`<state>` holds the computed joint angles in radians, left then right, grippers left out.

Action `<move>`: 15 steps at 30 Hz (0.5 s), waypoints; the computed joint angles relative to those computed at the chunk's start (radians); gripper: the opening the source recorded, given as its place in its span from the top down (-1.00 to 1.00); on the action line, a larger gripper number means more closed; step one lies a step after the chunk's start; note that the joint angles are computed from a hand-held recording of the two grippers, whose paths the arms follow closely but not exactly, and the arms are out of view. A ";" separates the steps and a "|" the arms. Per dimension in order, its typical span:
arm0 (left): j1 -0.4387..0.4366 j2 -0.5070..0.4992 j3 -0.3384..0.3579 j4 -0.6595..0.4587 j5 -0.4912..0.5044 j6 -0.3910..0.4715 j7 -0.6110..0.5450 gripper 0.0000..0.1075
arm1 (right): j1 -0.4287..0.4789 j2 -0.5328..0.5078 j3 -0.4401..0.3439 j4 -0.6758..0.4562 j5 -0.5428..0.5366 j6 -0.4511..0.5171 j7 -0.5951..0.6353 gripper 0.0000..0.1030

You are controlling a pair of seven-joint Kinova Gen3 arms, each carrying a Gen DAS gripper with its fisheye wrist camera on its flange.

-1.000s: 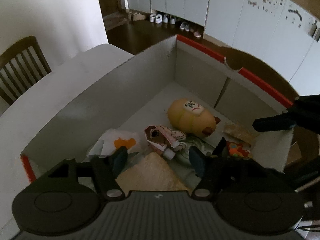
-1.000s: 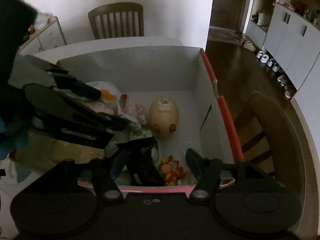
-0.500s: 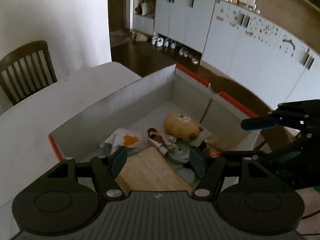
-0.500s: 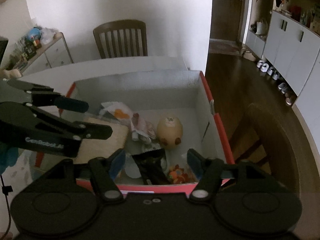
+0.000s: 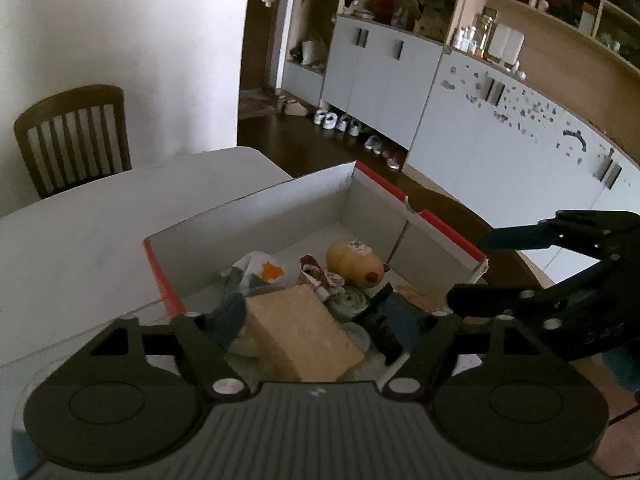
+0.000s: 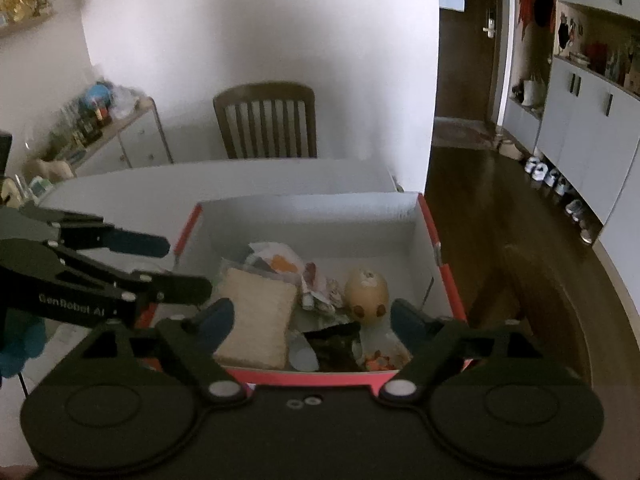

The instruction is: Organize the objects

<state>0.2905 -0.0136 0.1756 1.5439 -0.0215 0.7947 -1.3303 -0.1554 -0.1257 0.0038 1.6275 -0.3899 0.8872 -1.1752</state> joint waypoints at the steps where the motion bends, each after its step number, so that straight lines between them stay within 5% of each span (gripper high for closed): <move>1: 0.003 -0.010 0.003 0.011 -0.015 -0.006 0.016 -0.51 | 0.000 -0.011 0.004 0.011 -0.012 -0.010 0.008 -0.76; 3: 0.006 -0.026 0.010 0.025 -0.039 -0.009 0.042 -0.54 | -0.004 -0.034 0.014 0.035 -0.037 -0.034 0.026 -0.88; 7: 0.008 -0.054 0.024 0.049 -0.069 -0.015 0.094 -0.91 | -0.021 -0.079 0.031 0.083 -0.066 -0.086 0.052 -0.99; 15: 0.005 -0.099 0.086 0.082 -0.179 -0.014 0.216 -0.91 | -0.050 -0.123 0.048 0.128 -0.074 -0.105 0.053 -1.00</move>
<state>0.2953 -0.1130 0.2620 1.6257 -0.2006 0.7807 -1.1142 -0.2052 -0.2483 0.0519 1.7550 -0.4643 0.7819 -1.1224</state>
